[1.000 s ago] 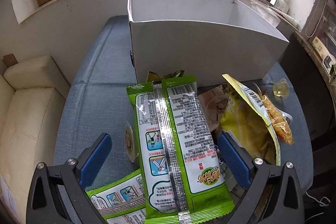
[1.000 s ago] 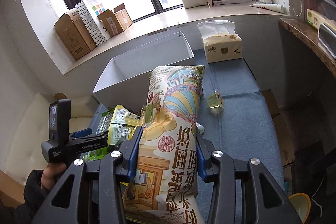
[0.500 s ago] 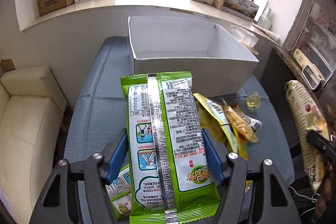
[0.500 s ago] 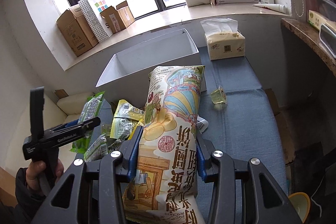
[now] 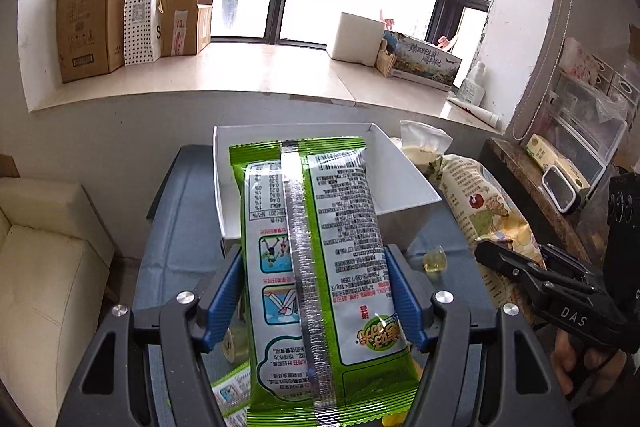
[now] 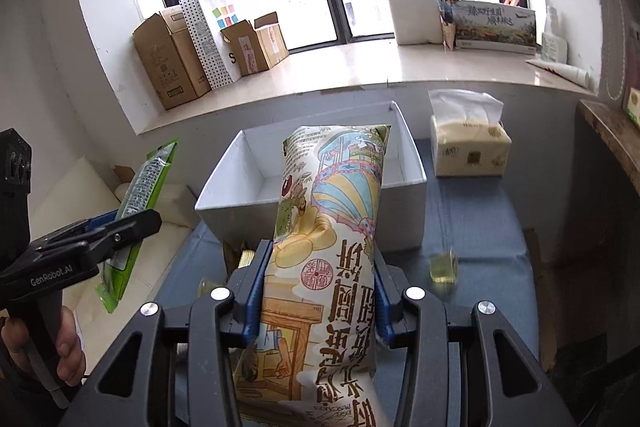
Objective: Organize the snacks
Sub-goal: 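Carry both packets into the white box and open both tools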
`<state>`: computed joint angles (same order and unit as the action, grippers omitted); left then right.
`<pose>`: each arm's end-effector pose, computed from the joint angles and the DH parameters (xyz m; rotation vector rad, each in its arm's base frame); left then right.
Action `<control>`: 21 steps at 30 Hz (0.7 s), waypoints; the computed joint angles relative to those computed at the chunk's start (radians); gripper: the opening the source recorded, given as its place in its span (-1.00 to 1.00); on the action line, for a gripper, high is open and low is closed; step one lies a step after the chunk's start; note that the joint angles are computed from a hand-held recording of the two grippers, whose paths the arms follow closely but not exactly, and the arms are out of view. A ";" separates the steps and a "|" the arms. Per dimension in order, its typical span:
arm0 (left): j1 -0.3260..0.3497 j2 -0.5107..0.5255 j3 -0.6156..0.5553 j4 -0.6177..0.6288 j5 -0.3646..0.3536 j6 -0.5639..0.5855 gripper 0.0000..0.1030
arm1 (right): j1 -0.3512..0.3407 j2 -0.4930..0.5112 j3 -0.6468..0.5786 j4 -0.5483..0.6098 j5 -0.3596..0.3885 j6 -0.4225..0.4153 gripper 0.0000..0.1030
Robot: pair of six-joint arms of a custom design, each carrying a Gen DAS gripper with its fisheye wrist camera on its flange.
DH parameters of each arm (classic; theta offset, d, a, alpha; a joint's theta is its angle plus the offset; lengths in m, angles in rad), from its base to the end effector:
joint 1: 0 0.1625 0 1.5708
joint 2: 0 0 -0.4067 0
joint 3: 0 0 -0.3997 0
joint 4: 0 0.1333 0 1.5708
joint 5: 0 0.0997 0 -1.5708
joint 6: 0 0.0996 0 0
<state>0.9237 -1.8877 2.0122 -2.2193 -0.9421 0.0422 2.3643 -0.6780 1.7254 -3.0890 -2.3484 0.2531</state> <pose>-0.0860 -0.4320 0.4795 0.6527 2.4767 -0.9003 0.4990 -0.4020 0.0534 0.4306 -2.4749 1.0312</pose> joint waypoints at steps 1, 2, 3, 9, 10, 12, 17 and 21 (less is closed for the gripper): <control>0.008 0.034 -0.023 -0.020 -0.007 0.013 0.40 | -0.016 0.005 -0.024 -0.006 0.020 -0.025 -0.07; 0.020 0.071 -0.049 -0.041 -0.020 0.029 0.40 | -0.034 0.011 -0.054 0.001 0.045 -0.052 -0.07; 0.032 0.108 -0.070 -0.072 -0.027 0.046 0.40 | -0.051 0.022 -0.085 -0.001 0.065 -0.084 -0.07; 0.123 0.349 -0.244 -0.127 -0.036 0.088 0.40 | -0.154 0.131 -0.350 0.224 0.079 -0.199 -0.07; 0.141 0.379 -0.275 -0.118 -0.050 0.080 0.40 | -0.162 0.158 -0.395 0.248 0.048 -0.213 -0.07; 0.173 0.431 -0.334 -0.078 -0.068 0.040 0.40 | -0.182 0.198 -0.471 0.317 0.023 -0.210 -0.07; 0.217 0.499 -0.387 -0.044 -0.047 0.024 0.47 | -0.222 0.239 -0.537 0.419 0.035 -0.160 -0.03; 0.236 0.509 -0.386 -0.041 -0.028 0.009 1.00 | -0.229 0.242 -0.522 0.392 0.028 -0.166 0.99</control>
<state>1.1594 -1.3790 1.6257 -2.2602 -0.9704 0.0507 2.1354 -0.4359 1.2032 -2.6969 -2.3209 0.0874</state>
